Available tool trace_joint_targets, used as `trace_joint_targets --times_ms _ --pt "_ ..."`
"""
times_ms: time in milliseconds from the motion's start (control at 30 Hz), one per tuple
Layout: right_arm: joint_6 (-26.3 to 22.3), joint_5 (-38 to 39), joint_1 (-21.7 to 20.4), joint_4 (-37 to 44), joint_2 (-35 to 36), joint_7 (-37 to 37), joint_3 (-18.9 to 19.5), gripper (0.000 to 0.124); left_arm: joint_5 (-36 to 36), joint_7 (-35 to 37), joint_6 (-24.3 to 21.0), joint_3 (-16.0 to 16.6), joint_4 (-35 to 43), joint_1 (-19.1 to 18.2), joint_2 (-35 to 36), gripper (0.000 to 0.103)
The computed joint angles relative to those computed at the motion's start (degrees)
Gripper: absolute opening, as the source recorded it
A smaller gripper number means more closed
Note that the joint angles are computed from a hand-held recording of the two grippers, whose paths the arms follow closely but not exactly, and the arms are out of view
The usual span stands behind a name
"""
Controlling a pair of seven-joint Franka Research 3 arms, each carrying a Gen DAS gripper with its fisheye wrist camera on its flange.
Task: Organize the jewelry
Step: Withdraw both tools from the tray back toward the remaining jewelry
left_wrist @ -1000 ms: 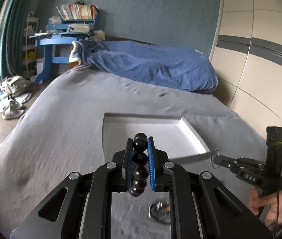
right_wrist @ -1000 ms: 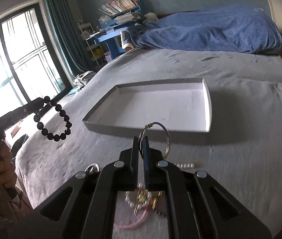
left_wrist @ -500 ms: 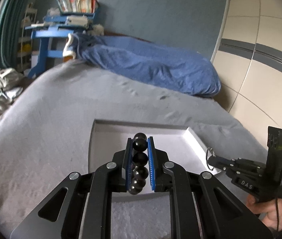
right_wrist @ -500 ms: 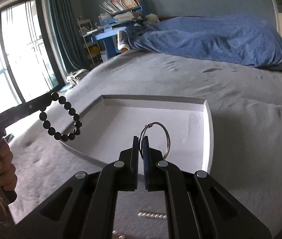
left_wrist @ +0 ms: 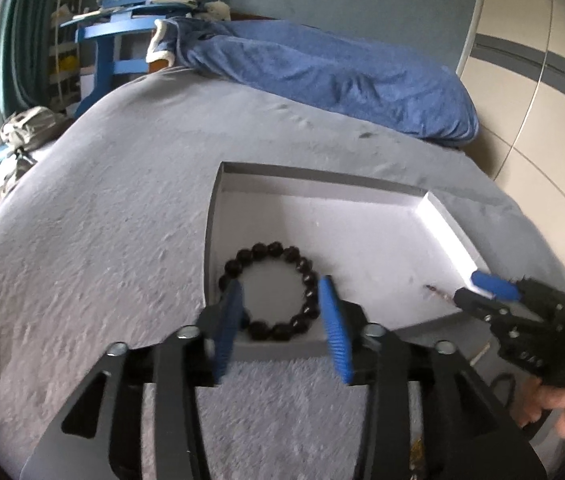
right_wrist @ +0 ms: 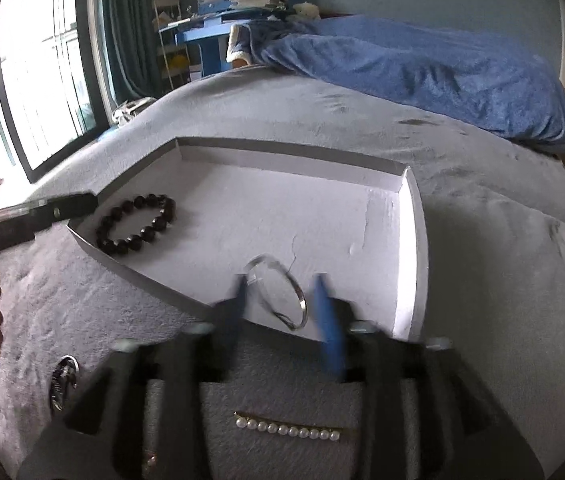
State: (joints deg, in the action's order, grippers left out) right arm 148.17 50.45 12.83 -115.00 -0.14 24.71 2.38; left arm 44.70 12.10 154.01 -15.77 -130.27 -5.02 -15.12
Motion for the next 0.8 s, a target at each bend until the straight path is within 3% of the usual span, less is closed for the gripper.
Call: trace_joint_targets --times_ms 200,367,800 --pt "-1.15 -0.76 -0.44 -0.13 -0.41 1.52 -0.39 0.049 -1.07 4.29 -0.88 0.03 0.03 -1.47 0.17 0.051" --pt "-5.41 -1.25 -1.07 0.53 -0.32 3.26 -0.81 0.049 -3.26 9.72 -2.85 0.31 1.42 -2.77 1.95 0.050" --pt "-9.28 -3.57 -1.96 0.61 -1.09 4.65 -1.29 0.049 -8.18 18.84 -1.20 0.74 1.36 -4.94 2.16 0.050"
